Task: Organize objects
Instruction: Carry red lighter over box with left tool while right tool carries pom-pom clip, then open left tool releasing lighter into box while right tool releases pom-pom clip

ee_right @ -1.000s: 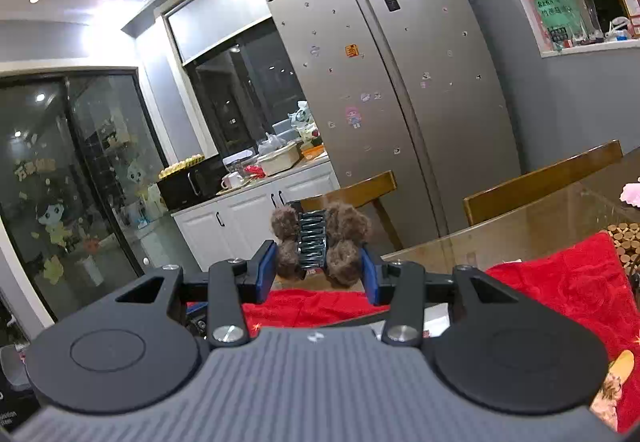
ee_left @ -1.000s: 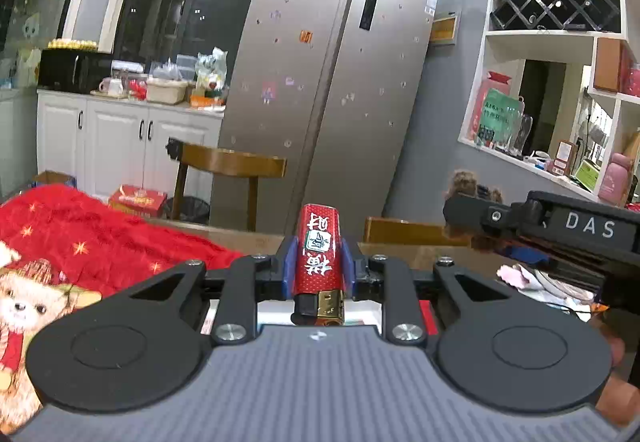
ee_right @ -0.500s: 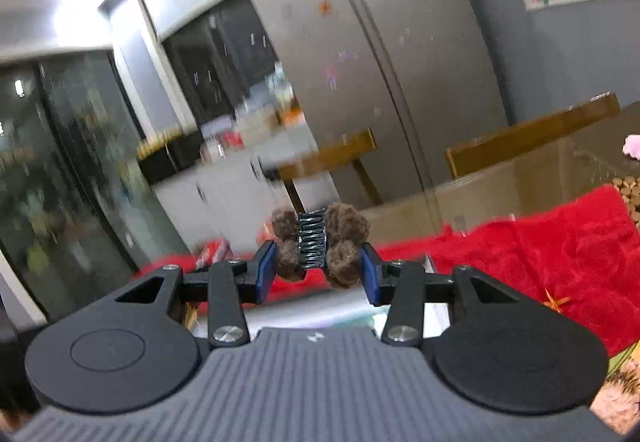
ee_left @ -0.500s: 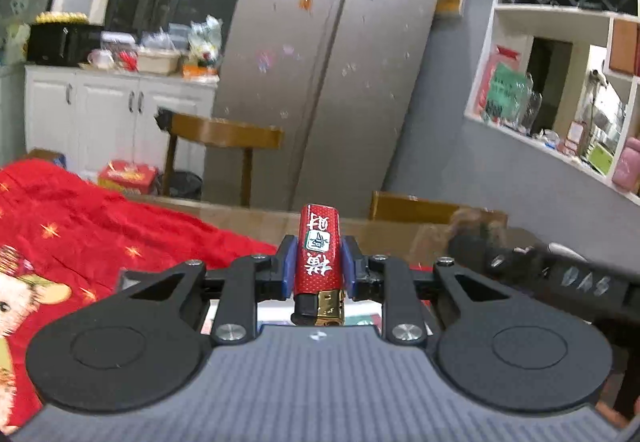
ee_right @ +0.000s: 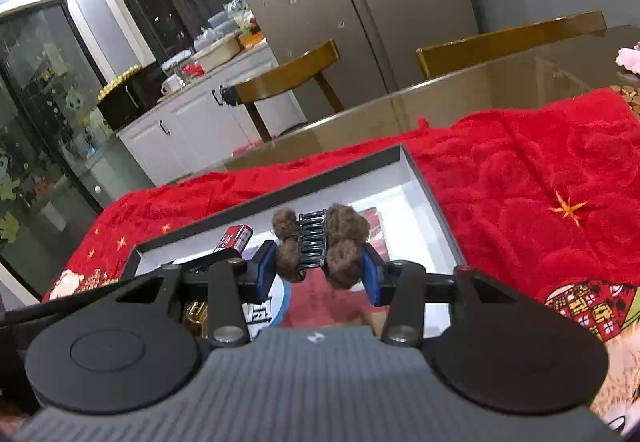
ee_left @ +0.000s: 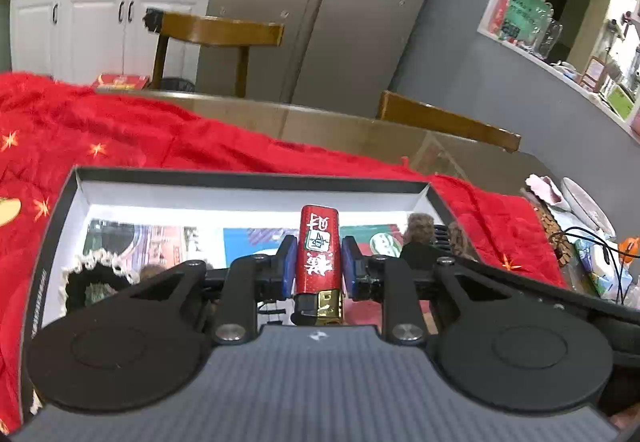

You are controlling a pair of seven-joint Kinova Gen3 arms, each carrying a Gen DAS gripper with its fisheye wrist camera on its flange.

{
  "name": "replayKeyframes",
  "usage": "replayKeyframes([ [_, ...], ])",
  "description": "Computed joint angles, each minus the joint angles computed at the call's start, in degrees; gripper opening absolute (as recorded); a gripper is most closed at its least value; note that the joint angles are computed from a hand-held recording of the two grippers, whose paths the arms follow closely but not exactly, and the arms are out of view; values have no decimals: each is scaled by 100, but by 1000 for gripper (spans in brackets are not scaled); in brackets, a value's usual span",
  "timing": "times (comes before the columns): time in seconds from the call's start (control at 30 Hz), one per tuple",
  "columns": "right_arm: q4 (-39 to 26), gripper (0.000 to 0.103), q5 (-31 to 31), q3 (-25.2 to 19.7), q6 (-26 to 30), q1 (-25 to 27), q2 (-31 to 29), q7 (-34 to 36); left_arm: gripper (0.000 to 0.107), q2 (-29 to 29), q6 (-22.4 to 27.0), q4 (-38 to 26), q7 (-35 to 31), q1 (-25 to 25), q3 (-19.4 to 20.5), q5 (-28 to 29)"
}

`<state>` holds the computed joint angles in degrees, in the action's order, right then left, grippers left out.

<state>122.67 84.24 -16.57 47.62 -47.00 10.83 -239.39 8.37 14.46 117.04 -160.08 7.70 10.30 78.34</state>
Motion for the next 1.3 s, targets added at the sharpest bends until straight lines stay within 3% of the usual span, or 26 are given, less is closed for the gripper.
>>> replayKeyframes([
  [0.13,-184,49,-426,46,-191,69,22,566,28,107,-119,-103,922,-25,93,-861],
  [0.3,-343,49,-860,189,-543,145,58,1134,28,195,-301,-198,2087,930,-788,-1960],
  [0.47,-388,50,-969,285,-604,101,89,1292,28,199,-343,-240,3234,732,-502,-3125],
  [0.6,-412,50,-1017,319,-606,69,91,1365,28,211,-402,-278,4166,1554,-1271,-3966],
  [0.67,-405,52,-1033,338,-681,91,65,1360,29,192,-404,-291,4632,1529,-1209,-4406],
  [0.73,-355,55,-968,351,-766,111,16,1247,29,168,-368,-309,4945,1236,-899,-4749],
  [0.83,-331,65,-903,295,-535,32,-57,1111,40,95,-264,-340,5209,1085,-776,-4984],
  [0.9,-291,76,-748,235,-301,-49,-119,962,45,15,-288,-317,5257,917,-610,-5098],
  [0.97,-207,79,-535,161,-188,-79,-225,740,52,-67,-208,-341,5165,716,-442,-5120],
  [1.03,-190,80,-457,56,-32,-107,-326,664,54,-209,-176,-291,4752,215,17,-4780],
  [1.1,-243,82,-480,-72,291,-204,-394,673,55,-404,-186,-219,4370,23,173,-4473],
  [1.17,-286,84,-466,-195,646,-333,-453,586,57,-673,-391,-49,3904,112,93,-4135],
  [1.3,-295,88,-334,-405,923,-496,-687,382,70,-1222,-1005,417,2972,1077,-725,-3679],
])
